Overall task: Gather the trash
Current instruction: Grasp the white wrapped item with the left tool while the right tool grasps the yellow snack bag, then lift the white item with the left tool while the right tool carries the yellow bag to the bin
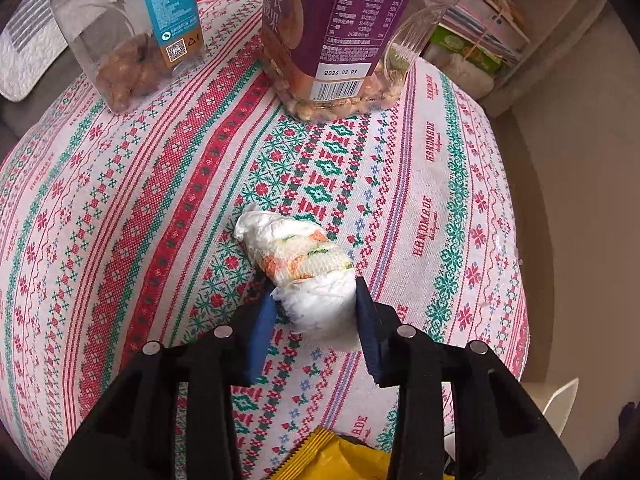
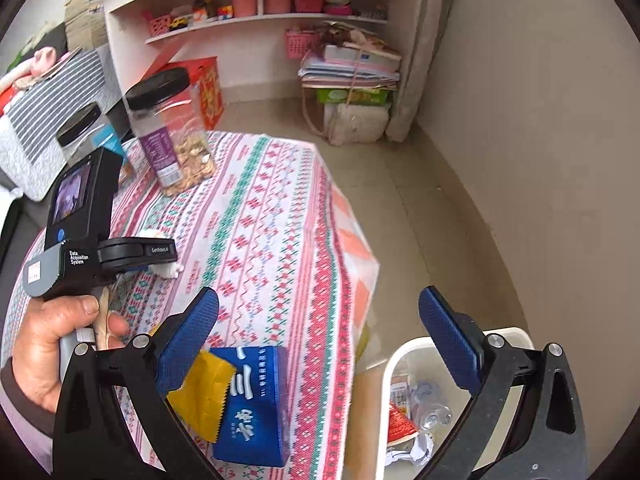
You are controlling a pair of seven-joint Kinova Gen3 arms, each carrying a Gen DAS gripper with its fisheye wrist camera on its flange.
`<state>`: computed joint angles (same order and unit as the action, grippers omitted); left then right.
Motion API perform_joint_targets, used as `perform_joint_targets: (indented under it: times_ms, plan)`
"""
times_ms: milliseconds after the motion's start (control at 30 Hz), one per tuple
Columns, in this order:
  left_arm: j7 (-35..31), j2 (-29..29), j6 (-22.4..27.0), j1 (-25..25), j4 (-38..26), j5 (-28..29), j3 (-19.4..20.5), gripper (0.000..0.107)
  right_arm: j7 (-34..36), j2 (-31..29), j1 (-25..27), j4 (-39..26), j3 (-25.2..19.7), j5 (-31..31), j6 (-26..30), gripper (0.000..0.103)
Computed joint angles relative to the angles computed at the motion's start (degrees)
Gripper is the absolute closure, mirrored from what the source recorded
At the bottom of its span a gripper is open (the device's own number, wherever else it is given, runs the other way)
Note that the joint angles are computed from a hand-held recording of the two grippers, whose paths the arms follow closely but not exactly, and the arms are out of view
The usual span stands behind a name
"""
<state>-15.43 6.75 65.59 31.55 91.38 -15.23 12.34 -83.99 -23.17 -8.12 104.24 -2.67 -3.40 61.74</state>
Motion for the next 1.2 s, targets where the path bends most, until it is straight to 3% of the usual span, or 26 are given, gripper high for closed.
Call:
perform_joint_targets:
  times_ms: [167, 300, 433, 633, 667, 733, 867, 1067, 1200]
  plan:
    - [-0.89, -7.75, 3.34, -0.57, 4.84, -2.41, 1.52, 0.070, 6.36, 1.31, -4.84, 0.22, 1.06, -4.91, 2.02, 0.007]
    - [-2.38, -15.27, 8.51, -1.90, 7.33, -2.57, 5.03, 0.070, 12.04, 2.80, -8.58, 0.52, -2.26, -5.45, 4.41, 0.007]
    - [-4.14, -21.30, 13.94, -3.12, 7.63, -1.34, 8.21, 0.070, 12.70, 2.52, -10.68, 3.11, -10.41, 0.87, 3.92, 0.007]
    - [-3.87, -28.38, 17.59, -5.57, 9.49, 1.81, 13.09, 0.070, 5.95, 5.78, -12.40, 4.99, -15.88, 6.61, 3.91, 0.009]
    - [-4.03, -28.83, 17.32, -6.18, 10.02, 1.91, 13.81, 0.070, 4.87, 6.54, -12.82, 5.01, -15.95, 7.07, 4.14, 0.012]
    - [-4.44, -29.32, 17.13, -7.65, 10.58, 1.73, 15.28, 0.070, 3.60, 8.16, -13.38, 4.97, -15.09, 6.92, 4.54, 0.038]
    - [-7.20, -31.11, 14.49, -9.68, 12.09, 4.59, 13.37, 0.070, 3.41, 9.77, -13.96, 3.26, -9.36, 0.07, 5.10, 0.062]
    - [-8.98, -33.93, 13.74, -15.34, 11.79, 3.65, 14.69, 0.070, 2.88, 8.10, -12.93, 2.43, -5.27, -10.27, 2.62, 0.066]
    - [-10.28, -36.49, 12.51, -19.04, 11.03, 3.04, 16.07, 0.070, 2.28, 4.13, -12.79, 2.30, -4.95, -14.37, -0.86, 0.066]
